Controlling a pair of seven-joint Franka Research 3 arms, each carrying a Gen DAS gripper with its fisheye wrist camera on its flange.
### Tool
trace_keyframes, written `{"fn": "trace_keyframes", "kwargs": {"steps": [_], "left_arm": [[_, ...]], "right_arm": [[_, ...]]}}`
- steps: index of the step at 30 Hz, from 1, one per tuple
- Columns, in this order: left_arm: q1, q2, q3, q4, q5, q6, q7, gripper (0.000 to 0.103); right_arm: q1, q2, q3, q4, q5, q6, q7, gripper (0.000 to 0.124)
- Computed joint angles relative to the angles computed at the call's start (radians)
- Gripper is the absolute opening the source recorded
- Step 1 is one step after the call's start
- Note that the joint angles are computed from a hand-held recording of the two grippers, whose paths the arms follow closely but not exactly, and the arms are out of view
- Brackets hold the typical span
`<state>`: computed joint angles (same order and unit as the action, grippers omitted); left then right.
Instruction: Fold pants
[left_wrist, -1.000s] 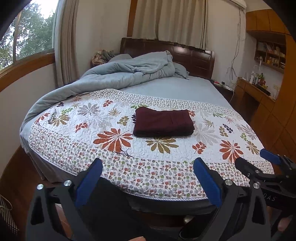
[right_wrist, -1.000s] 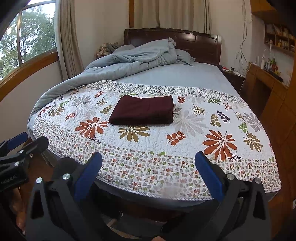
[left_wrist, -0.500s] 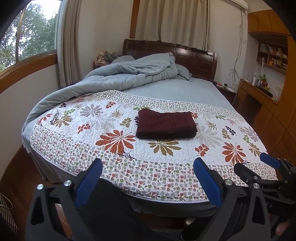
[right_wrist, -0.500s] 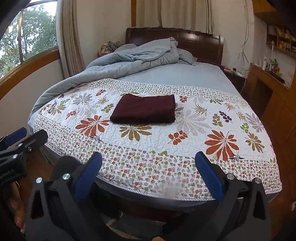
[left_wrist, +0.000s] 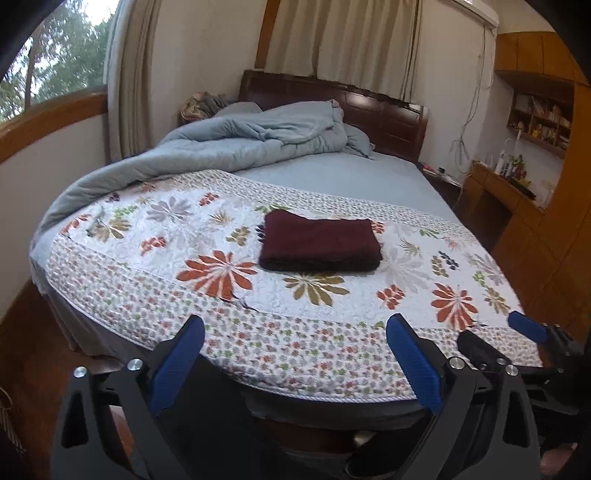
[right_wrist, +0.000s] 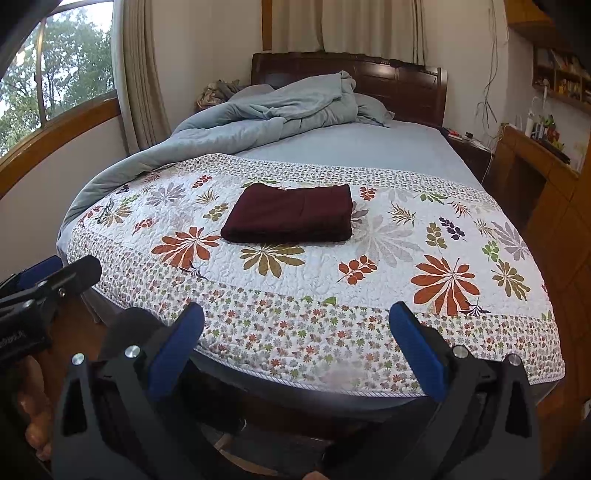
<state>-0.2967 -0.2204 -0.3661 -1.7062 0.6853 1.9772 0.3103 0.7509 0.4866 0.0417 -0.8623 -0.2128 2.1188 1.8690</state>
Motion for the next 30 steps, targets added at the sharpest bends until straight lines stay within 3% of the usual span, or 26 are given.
{"fn": "trace_keyframes", "kwargs": {"steps": [14, 30], "left_arm": [[-0.018, 0.034, -0.008, 0.048, 0.043, -0.081, 0.012, 0.099], [-0.033, 0.038, -0.005, 0.055, 0.06, -0.097, 0.016, 0.099]], "right_arm": [[0.005, 0.013, -0.004, 0.02, -0.002, -0.002, -0.003, 0.1], [0.004, 0.011, -0.007, 0.016, -0.005, 0.001, -0.006, 0.1]]}}
